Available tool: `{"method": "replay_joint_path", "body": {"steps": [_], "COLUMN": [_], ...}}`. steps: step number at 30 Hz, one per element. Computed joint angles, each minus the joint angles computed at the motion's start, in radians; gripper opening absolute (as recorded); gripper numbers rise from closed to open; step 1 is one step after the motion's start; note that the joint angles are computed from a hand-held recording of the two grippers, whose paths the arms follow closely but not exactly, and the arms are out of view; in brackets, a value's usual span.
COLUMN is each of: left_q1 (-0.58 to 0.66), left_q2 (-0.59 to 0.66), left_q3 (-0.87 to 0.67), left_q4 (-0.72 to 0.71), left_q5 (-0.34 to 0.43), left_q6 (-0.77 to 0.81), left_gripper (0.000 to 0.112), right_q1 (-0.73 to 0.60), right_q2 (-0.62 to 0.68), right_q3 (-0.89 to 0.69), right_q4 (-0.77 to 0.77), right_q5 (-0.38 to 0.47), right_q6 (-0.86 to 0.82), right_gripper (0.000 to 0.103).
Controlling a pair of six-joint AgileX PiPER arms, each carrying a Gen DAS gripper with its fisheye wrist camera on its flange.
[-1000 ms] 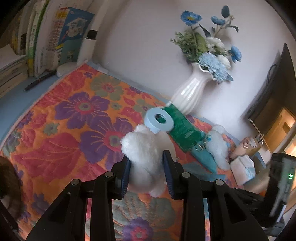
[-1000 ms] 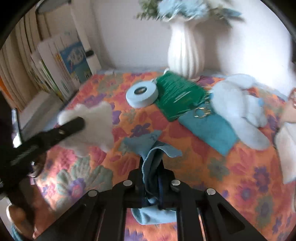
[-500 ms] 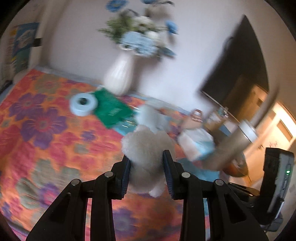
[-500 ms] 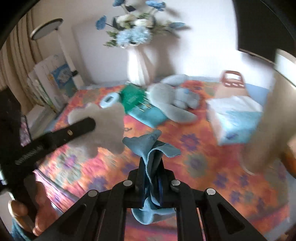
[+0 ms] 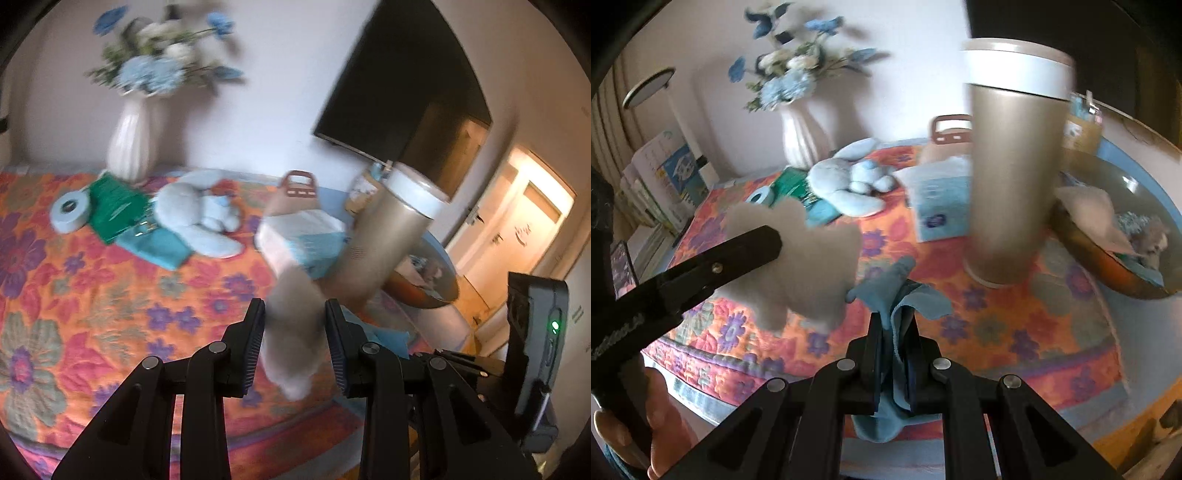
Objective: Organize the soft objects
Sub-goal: 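Carry the plush bear and blue cloth over the glass bowl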
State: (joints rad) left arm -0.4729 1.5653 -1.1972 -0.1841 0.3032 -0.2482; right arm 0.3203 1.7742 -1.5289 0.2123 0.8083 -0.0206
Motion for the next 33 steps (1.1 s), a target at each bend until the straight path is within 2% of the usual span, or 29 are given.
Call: {"method": "replay_joint_path", "body": {"steps": [4,5,8,10,18,28,33], "left_q1": [-0.076,-0.086,-0.102,-0.116,-0.174,-0.196,-0.205], "left_q2": [0.04,0.048,0.085,0.114,0.264,0.493,0.597], "left_q3": [-0.089,-0.101,-0.141,-0.171,-0.398,-0.819,-1.039], "left_q4": [0.095,0.067,-0.141,-0.205,-0.197,-0.179,-0.129], "left_q5": [0.026,0.028,0.032,0.044,0.129,0.28,0.396], "left_q6": [-0.063,-0.032,0.168,0.229,0.264,0.29,0.264], "left_gripper": [0.03,0.03,0.03,0.03,0.03,0.03,0.03], "right_q1": [-0.07,-0.096,-0.138,-0.161,-0.301,-0.397,-0.431], "right_q2": [-0.051,-0.068,-0.095,-0.11,-0.136,-0.031,0.075], "right_q3": [0.038,0.05,0.066,0.072,0.057,-0.162,-0.326], "right_q4": [0.025,0.037,0.043,0.022,0.042,0.009,-0.004], "right_q5": [-0.007,-0.009,-0.013,-0.018,-0.03,-0.012,0.022], "right_q6": [-0.026,-0.038,-0.045,-0.033,-0.069,-0.06,-0.046], "right_gripper": [0.01,0.01,0.01,0.01,0.01,0.01,0.01]}}
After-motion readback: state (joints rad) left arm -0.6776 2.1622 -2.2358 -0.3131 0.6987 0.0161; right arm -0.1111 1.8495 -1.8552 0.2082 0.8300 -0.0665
